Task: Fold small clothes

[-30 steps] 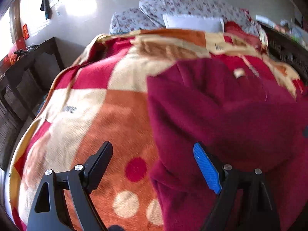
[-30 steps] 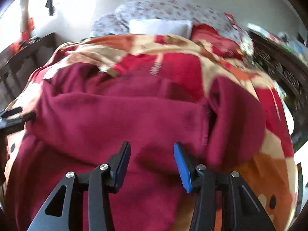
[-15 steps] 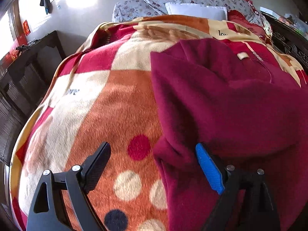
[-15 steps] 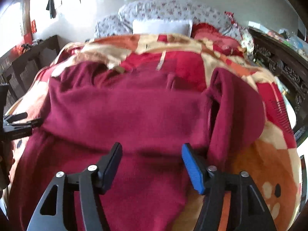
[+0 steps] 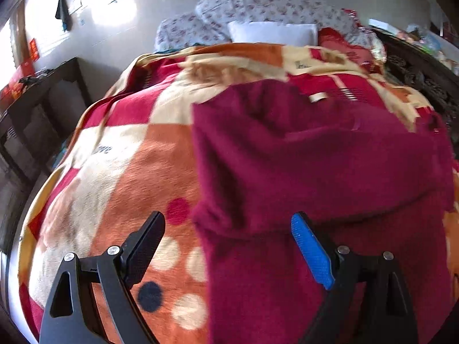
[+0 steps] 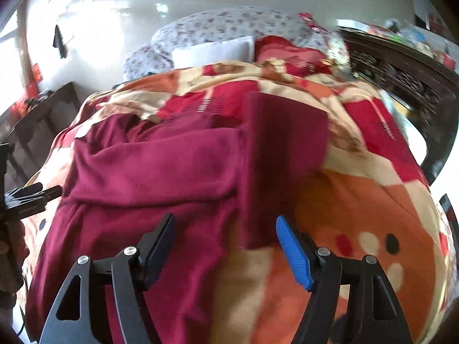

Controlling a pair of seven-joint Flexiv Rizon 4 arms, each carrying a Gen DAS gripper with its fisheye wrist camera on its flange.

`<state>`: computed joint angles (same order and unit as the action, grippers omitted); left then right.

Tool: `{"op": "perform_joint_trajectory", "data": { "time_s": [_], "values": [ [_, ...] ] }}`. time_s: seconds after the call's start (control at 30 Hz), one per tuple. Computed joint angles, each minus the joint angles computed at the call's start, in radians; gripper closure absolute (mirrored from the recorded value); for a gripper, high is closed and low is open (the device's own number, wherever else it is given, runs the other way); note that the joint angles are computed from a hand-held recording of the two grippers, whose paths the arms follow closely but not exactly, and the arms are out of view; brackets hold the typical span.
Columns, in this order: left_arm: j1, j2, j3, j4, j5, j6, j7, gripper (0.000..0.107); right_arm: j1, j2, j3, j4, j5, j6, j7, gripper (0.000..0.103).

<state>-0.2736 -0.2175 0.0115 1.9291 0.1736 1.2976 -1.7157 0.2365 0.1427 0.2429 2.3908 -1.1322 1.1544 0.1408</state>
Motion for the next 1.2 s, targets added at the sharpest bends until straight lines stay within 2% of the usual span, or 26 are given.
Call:
{"op": "perform_joint_trajectory", "data": {
  "time_s": [0.07, 0.17, 0.3, 0.37, 0.43, 0.47, 0.53, 0.63, 0.7, 0.83, 0.87, 0.93, 0.97, 1.03, 1.13, 1.2],
  "values": [
    [-0.002, -0.007, -0.025, -0.003, -0.027, -0.001, 0.023, 0.018, -0.005, 0.015, -0.002, 0.017, 0.03, 0.0, 0.001, 0.027],
    [-0.023, -0.031, -0.038, -0.027, -0.038, -0.022, 0.034, 0.018, -0.029, 0.012, -0.015, 0.029, 0.012, 0.058, 0.042, 0.027],
    [-0.053, -0.057, -0.043, -0.052, -0.038, -0.042, 0.035, 0.018, -0.046, -0.046, -0.035, -0.002, -0.043, 0.097, 0.053, 0.027],
    [-0.055, -0.061, -0.052, -0.047, -0.055, -0.04, 0.052, 0.018, -0.065, -0.08, -0.064, -0.01, -0.099, 0.155, 0.107, 0.028],
    [-0.061, -0.061, -0.051, -0.044, -0.06, -0.039, 0.062, 0.018, -0.091, -0.118, -0.101, -0.018, -0.157, 0.221, 0.154, 0.058],
    [-0.065, -0.062, -0.047, -0.047, -0.056, -0.043, 0.062, 0.018, -0.092, -0.124, -0.103, -0.02, -0.14, 0.221, 0.141, 0.089],
    [-0.069, -0.062, -0.041, -0.05, -0.05, -0.049, 0.065, 0.018, -0.115, -0.098, -0.118, -0.011, -0.201, 0.235, 0.18, 0.094],
    [-0.071, -0.059, -0.028, -0.049, -0.038, -0.042, 0.054, 0.018, -0.13, 0.014, -0.086, 0.021, -0.196, 0.132, 0.144, 0.095],
    [-0.065, -0.064, -0.028, -0.051, -0.047, -0.044, 0.049, 0.018, -0.137, 0.104, -0.059, 0.057, -0.126, 0.066, 0.087, 0.095],
    [-0.053, -0.073, -0.041, -0.047, -0.083, -0.049, 0.057, 0.018, -0.135, 0.259, 0.027, 0.097, 0.058, -0.179, -0.072, 0.095],
    [-0.054, -0.075, -0.043, -0.045, -0.088, -0.049, 0.057, 0.018, -0.138, 0.297, 0.034, 0.113, 0.091, -0.21, -0.089, 0.095],
    [-0.051, -0.076, -0.054, -0.037, -0.105, -0.046, 0.07, 0.018, -0.142, 0.345, 0.042, 0.141, 0.144, -0.231, -0.112, 0.095],
    [-0.054, -0.077, -0.054, -0.037, -0.105, -0.045, 0.072, 0.018, -0.143, 0.362, 0.059, 0.146, 0.17, -0.273, -0.131, 0.095],
    [-0.067, -0.076, -0.045, -0.039, -0.085, -0.045, 0.073, 0.018, -0.141, 0.389, 0.103, 0.155, 0.207, -0.379, -0.159, 0.095],
    [-0.078, -0.075, -0.035, -0.045, -0.061, -0.051, 0.066, 0.018, -0.122, 0.379, 0.151, 0.151, 0.225, -0.57, -0.221, 0.095],
    [-0.077, -0.074, -0.036, -0.043, -0.064, -0.049, 0.063, 0.018, -0.103, 0.383, 0.116, 0.177, 0.227, -0.558, -0.224, 0.095]
  ]
}}
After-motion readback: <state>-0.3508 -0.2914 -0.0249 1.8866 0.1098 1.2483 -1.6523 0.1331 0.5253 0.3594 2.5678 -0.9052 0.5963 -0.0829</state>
